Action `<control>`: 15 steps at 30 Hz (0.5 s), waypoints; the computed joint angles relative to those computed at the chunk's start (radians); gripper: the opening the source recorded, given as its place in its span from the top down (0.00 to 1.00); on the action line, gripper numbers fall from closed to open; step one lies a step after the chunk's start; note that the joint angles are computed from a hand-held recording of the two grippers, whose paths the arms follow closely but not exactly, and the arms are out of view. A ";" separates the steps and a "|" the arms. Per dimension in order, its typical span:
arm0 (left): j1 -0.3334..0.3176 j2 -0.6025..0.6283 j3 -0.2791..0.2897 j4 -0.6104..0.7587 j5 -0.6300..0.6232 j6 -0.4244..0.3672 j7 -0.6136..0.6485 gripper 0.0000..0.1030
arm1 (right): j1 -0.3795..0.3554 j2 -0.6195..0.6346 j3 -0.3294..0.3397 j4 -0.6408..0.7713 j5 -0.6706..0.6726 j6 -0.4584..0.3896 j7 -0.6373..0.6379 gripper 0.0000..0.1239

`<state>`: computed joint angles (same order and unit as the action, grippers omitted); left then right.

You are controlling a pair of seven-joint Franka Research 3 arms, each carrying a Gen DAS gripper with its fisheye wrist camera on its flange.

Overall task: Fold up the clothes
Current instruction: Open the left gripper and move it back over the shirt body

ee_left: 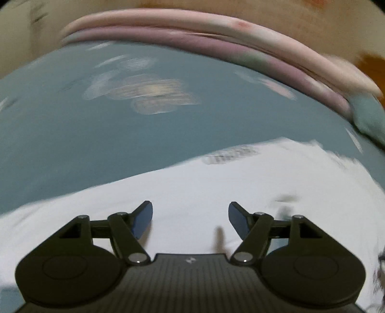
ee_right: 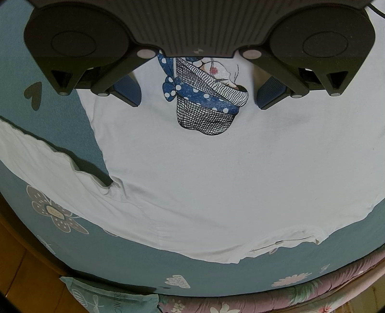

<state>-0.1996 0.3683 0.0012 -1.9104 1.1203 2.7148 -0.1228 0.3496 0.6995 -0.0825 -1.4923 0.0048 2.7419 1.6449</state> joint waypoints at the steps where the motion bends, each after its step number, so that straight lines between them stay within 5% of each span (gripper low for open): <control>1: 0.002 0.055 -0.014 0.072 -0.010 0.007 0.070 0.31 | 0.001 0.000 -0.001 -0.001 0.000 0.001 0.002 0.17; 6: -0.041 0.182 -0.009 0.243 -0.095 -0.043 0.267 0.31 | 0.006 -0.003 -0.007 -0.010 -0.002 0.013 0.013 0.17; 10: -0.047 0.206 0.019 0.270 -0.143 -0.005 0.313 0.31 | 0.006 -0.006 -0.007 -0.021 -0.001 0.028 0.016 0.17; 15: -0.061 0.213 0.017 0.270 -0.218 -0.053 0.409 0.31 | 0.001 -0.004 -0.002 -0.011 0.003 0.016 0.007 0.17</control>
<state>-0.2602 0.5817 0.0179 -1.6406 0.9022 2.6613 0.2861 0.3503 0.6960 -0.0841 -1.5034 0.0076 2.7579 1.6520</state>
